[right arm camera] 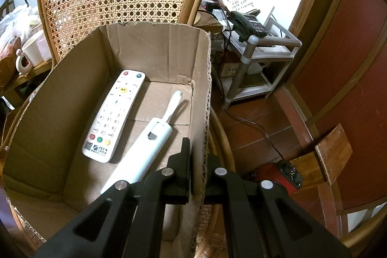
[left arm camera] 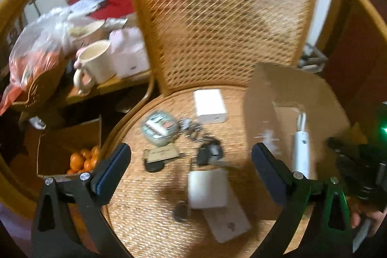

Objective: Organize rigid objects
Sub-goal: 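Grasp the white square charger on the seat with the left tool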

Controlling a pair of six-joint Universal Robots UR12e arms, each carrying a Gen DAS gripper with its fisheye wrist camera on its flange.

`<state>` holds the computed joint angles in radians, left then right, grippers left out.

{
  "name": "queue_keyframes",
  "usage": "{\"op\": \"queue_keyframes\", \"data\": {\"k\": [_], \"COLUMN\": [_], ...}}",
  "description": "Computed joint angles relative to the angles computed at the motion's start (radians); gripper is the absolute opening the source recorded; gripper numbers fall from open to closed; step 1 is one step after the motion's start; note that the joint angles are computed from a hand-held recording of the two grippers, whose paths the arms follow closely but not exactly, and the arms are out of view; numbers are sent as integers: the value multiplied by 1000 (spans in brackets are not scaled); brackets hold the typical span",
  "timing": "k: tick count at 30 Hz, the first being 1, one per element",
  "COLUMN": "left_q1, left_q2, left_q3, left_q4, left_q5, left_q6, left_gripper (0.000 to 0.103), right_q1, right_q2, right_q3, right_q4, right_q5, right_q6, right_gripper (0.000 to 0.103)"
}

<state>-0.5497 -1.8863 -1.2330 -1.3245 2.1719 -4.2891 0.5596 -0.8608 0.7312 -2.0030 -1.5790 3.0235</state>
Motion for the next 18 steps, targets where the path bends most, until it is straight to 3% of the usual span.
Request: {"op": "queue_keyframes", "data": {"k": [7,14,18], "left_q1": [37,59,56], "left_q2": [6,10,0], "left_q3": [-35,-53,-43], "left_q4": [-44,2,-14], "left_q5": [-51,-196,-237], "left_q6": [27,94,116], "left_gripper": [99,99,97], "right_q1": [0,0,0], "right_q2": [0,0,1], "right_q3": [0,0,-1], "right_q4": [0,0,0], "right_q5": [-1,-1,-1], "right_q6": [1,1,1], "right_gripper": [6,6,6]}}
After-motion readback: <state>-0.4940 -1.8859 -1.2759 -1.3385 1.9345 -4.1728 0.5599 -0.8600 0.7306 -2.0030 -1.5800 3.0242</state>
